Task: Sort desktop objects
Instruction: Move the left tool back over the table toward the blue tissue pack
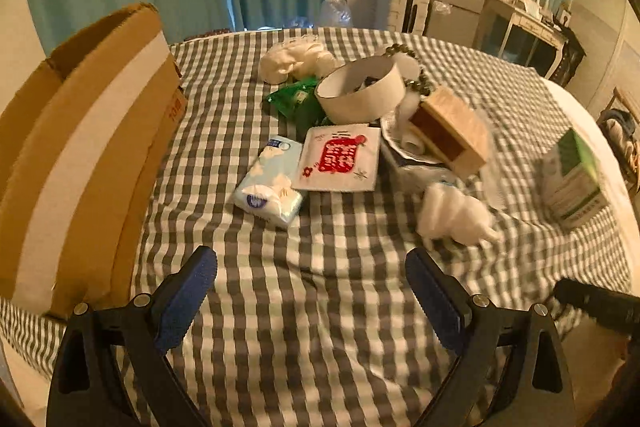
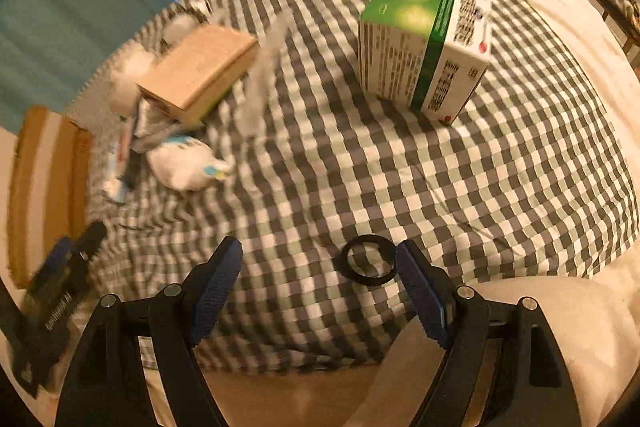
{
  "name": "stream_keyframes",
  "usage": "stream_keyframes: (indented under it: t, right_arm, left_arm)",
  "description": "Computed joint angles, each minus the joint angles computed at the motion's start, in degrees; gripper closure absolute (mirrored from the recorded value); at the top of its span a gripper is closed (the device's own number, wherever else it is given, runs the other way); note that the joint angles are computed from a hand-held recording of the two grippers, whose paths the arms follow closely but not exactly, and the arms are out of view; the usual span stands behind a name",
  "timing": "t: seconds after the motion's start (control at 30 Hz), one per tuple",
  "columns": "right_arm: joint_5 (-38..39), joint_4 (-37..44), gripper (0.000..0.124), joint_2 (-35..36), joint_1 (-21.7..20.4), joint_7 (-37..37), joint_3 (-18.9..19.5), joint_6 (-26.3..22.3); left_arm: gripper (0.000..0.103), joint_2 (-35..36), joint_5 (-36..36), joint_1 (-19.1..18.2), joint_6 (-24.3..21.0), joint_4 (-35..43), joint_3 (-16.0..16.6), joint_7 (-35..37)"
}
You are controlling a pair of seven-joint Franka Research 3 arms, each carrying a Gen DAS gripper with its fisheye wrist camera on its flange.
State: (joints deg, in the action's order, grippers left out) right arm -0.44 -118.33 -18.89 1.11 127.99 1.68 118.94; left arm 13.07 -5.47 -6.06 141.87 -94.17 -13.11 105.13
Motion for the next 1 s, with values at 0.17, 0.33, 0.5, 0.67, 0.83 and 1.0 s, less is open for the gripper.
stream_keyframes:
  t: [0.17,0.33,0.5,0.67,0.83,1.0]
  right_arm:
    - [0.56,2.10,0.044,3.32,0.35,-1.44,-0.65,-3.37]
    - [1.56,3.07,0.044,5.23,0.39,-2.15,-1.52,-6.00]
    - [2.30,3.50,0.044,6.18,0.33,-3.11,-2.19,-8.14]
    - [4.67,3.16,0.039,6.28,0.09,-5.36,-3.15,-9.09]
    - [5.99,0.63,0.042,3.90,-0.85,-5.17,-3.41,-7.49]
    - [4.39,-0.82,0.064,1.87,-1.61,-4.37,-2.91,-8.05]
  left_arm:
    - [0.005,4.14,0.67,0.16,0.93,4.03,-0.16,0.08]
    - [0.005,7.75,7.53,-1.36,-0.25,8.09,1.75,-5.35]
    - [0.005,9.00,5.41,0.40,-1.05,9.46,-0.02,-3.93]
    - [0.005,10.41,4.66,0.49,-3.64,11.38,-0.23,-3.47]
    - [0.005,11.08,2.85,1.14,-4.86,12.34,-0.60,-3.17]
    - [0.005,12.63,2.23,1.16,-6.62,14.57,-0.60,-3.47]
